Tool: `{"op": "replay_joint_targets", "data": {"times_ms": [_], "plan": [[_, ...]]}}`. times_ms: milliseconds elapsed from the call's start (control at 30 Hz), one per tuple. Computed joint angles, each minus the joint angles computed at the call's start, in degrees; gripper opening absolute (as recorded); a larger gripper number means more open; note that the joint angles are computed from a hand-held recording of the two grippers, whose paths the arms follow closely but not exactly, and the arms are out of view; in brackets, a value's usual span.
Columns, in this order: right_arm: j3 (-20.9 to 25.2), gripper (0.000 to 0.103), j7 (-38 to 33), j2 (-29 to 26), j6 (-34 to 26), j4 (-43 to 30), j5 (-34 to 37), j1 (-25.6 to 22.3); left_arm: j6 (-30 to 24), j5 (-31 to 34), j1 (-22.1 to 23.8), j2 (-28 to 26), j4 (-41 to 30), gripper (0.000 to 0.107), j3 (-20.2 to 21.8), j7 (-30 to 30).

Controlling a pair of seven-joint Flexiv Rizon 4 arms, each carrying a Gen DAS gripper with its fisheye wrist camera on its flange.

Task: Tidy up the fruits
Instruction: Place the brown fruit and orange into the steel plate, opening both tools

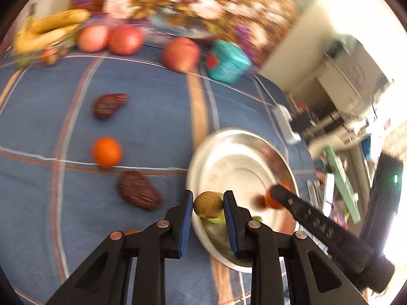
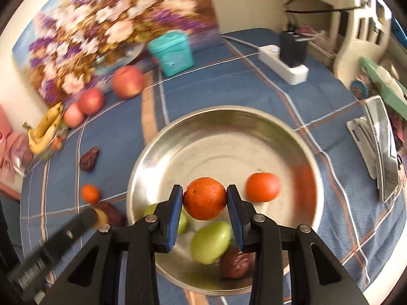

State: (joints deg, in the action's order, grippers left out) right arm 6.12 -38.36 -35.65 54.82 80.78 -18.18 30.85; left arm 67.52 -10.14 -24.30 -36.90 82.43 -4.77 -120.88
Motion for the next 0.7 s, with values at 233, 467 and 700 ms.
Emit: {"op": "replay_joint_targets", "data": {"times_ms": [233,467,700], "plan": [[-0.33,0.037,1.38,0.63,0.06,1.08,0.01,-0.39,-6.33,1.68,-1.43,-2.65,-5.97,0.038,-0.71,5.83],[-0.34,0.038,0.9,0.32,-0.13,0.56,-0.39,-0.33,-5.1,1.44,-1.19,-1.21,-3.47,0.057,0.72,2.54],[-0.36,0.077,1.05,0.02,-1.18,0.15,-0.48,-0.25,-12.03,6.99,-3.08,0.11,-3.66,0.075,6.78,-8.93]]}}
